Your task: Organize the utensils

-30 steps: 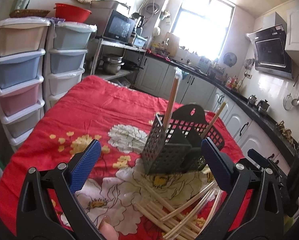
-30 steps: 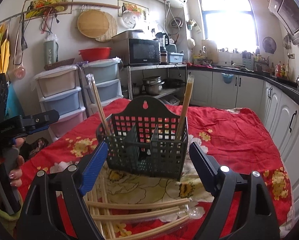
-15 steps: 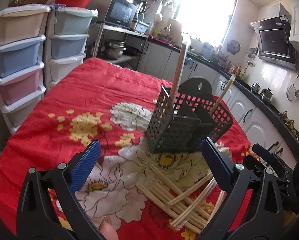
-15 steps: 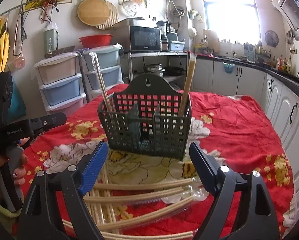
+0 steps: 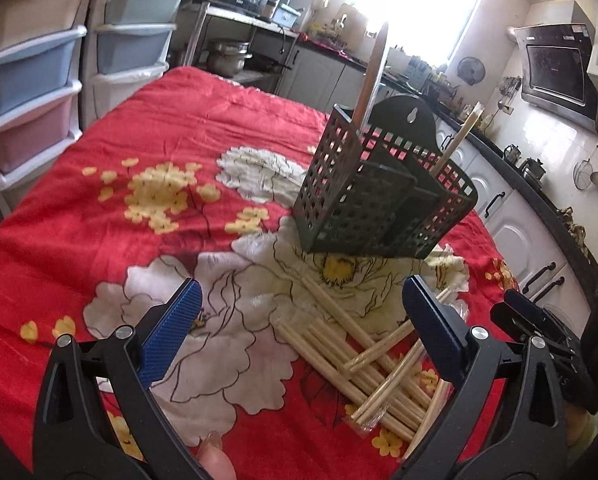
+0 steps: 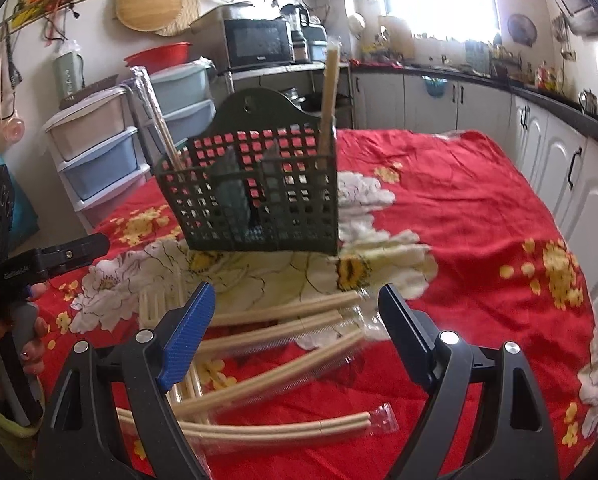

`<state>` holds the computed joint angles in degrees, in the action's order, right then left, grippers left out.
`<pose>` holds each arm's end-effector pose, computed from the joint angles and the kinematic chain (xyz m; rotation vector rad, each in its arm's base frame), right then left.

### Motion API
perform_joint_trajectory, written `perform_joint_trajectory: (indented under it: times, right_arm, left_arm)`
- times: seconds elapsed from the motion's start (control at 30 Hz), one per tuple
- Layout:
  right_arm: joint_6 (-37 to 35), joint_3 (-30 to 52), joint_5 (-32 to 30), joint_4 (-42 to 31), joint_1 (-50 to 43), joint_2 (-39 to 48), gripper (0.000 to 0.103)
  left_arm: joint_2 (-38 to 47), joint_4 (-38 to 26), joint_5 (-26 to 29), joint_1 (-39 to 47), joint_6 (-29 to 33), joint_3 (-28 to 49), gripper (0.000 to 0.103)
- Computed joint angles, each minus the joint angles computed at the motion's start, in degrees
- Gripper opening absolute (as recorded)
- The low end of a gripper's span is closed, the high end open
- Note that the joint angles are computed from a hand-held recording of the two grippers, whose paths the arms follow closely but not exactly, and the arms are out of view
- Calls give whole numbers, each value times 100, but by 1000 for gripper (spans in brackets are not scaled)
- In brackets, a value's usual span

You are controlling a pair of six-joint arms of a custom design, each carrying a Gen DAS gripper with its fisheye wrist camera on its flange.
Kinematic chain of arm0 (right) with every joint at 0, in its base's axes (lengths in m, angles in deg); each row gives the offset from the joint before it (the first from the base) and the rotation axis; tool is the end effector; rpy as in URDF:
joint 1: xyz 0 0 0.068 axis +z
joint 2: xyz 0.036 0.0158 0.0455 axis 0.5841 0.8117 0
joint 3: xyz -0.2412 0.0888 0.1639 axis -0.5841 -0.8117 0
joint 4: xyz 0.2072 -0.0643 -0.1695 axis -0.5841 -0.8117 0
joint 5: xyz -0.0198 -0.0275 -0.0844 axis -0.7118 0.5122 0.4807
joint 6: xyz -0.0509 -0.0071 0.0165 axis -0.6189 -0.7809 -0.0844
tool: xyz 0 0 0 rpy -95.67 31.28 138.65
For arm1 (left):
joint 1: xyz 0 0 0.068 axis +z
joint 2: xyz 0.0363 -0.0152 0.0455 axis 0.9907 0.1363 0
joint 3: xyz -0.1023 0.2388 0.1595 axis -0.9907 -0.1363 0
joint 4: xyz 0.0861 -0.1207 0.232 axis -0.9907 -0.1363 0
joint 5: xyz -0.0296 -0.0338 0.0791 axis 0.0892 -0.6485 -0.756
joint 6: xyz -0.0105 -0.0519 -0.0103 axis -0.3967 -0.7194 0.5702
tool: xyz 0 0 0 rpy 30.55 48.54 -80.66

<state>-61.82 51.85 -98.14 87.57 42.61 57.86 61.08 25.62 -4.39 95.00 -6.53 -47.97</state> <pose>0.2973 0.0443 0.1547 -0.2942 2.1966 0.3156 0.2893 0.0505 0.1382 -0.1398 2.2621 -0.4352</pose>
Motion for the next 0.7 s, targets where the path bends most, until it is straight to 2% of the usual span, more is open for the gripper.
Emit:
perform_joint_trajectory:
  times: [0.17,0.23,0.43,0.6,0.7]
  right_arm:
    - [29,154,-12,-334,-94,226,81]
    - [51,238,31,-458,-108,341,80]
    - [202,542,-6,-830,-208,732,73]
    - [356,843,-237,-1169,-343,1077,64]
    - [466,985,-408,-1299,-432,1258,61]
  left_arm:
    - [180,-205,170,87,1,76,92]
    - [249,-280,283,139,24,106,88]
    - [558,-615,678,274,37,267,70]
    - [785,-838,981,296,24,402,48]
    - [1119,-979,1290,335,-107,607,39]
